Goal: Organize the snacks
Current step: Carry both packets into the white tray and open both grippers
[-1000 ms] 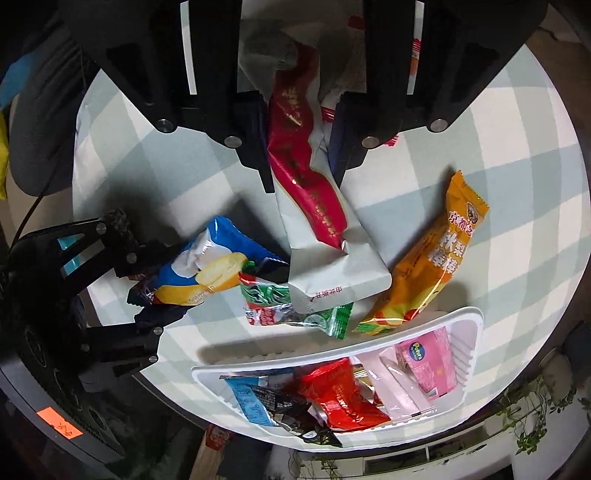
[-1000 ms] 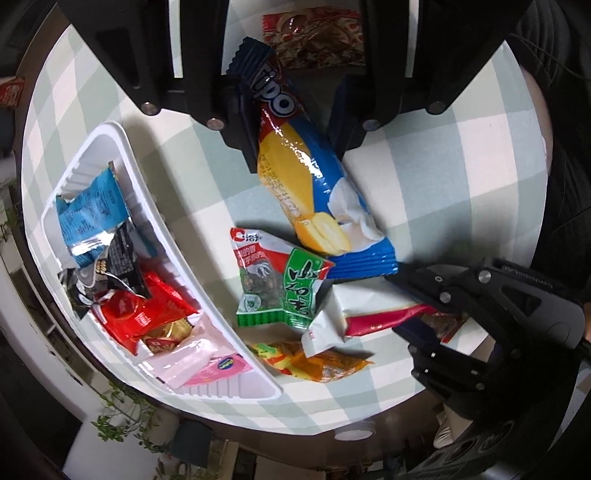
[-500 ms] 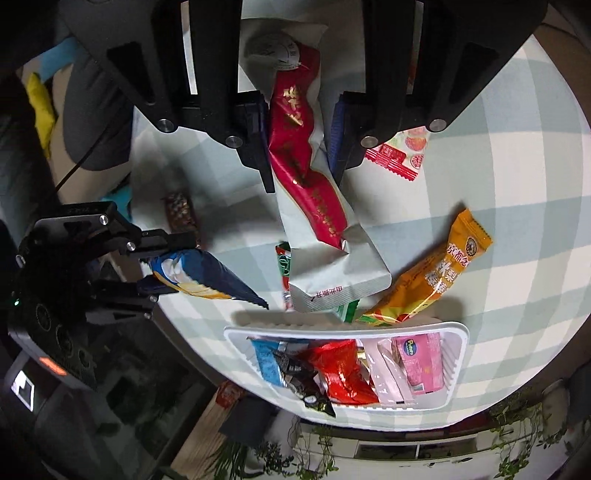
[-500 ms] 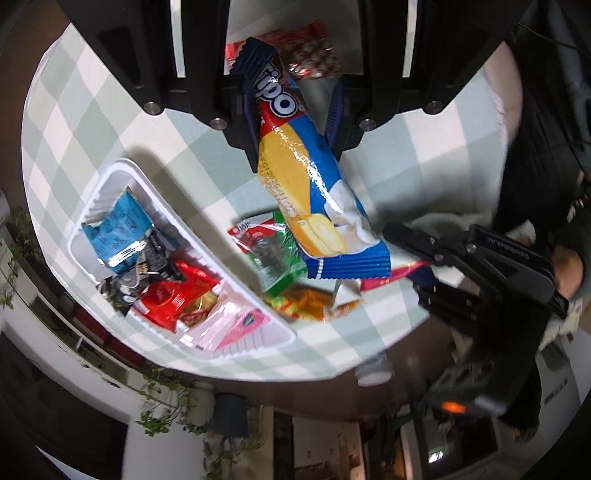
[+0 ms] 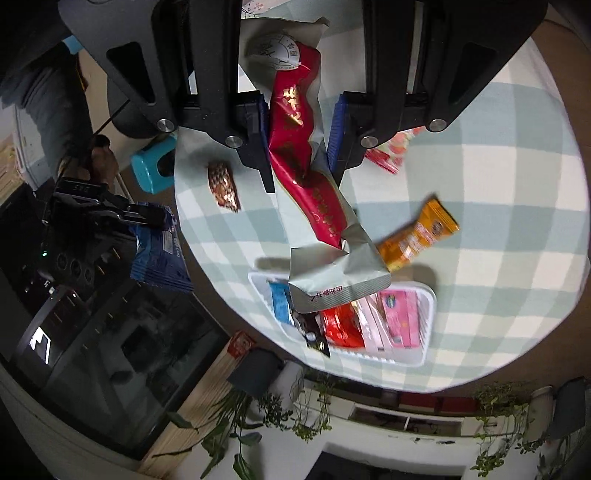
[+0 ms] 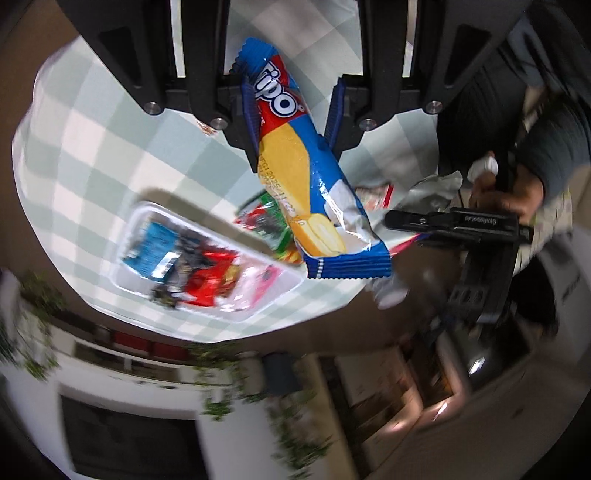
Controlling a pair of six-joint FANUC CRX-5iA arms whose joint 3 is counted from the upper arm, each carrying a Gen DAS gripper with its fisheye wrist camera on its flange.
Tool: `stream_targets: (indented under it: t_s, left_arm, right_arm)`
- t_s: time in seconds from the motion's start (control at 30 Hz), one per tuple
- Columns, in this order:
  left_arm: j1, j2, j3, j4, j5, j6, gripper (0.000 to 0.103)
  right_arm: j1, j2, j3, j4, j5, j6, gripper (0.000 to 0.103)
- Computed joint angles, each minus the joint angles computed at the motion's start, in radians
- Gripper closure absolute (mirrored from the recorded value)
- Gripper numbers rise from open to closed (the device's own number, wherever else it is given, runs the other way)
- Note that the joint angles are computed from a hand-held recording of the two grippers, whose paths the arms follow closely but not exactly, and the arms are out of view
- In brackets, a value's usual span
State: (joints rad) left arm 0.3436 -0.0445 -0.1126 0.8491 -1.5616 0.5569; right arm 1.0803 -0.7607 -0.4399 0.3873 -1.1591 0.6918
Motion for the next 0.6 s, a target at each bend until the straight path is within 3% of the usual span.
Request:
stream_targets:
  t_s: [0.17, 0.3, 0.47, 0.6]
  left_arm:
    - [-0.001, 0.057, 0.111, 0.04, 0.009, 0.028, 0.08]
    - [-0.043, 0.148, 0.257, 0.055, 0.019, 0.098, 0.08]
    - [-0.124, 0.278, 0.485, 0.021, 0.055, 0.188, 0.08]
    - [-0.192, 0.412, 0.688, -0.011, 0.065, 0.285, 0.08]
  right_arm:
    - [-0.09, -0.045, -0.024, 0.049, -0.011, -0.174, 0.069]
    - [-0.242, -0.03, -0.007, 0.042, 0.056, -0.263, 0.069]
    - [-0.368, 0.065, 0.051, 0.065, 0.204, -0.323, 0.069]
    - [-0.417, 0.178, 0.12, 0.058, 0.307, -0.315, 0.069]
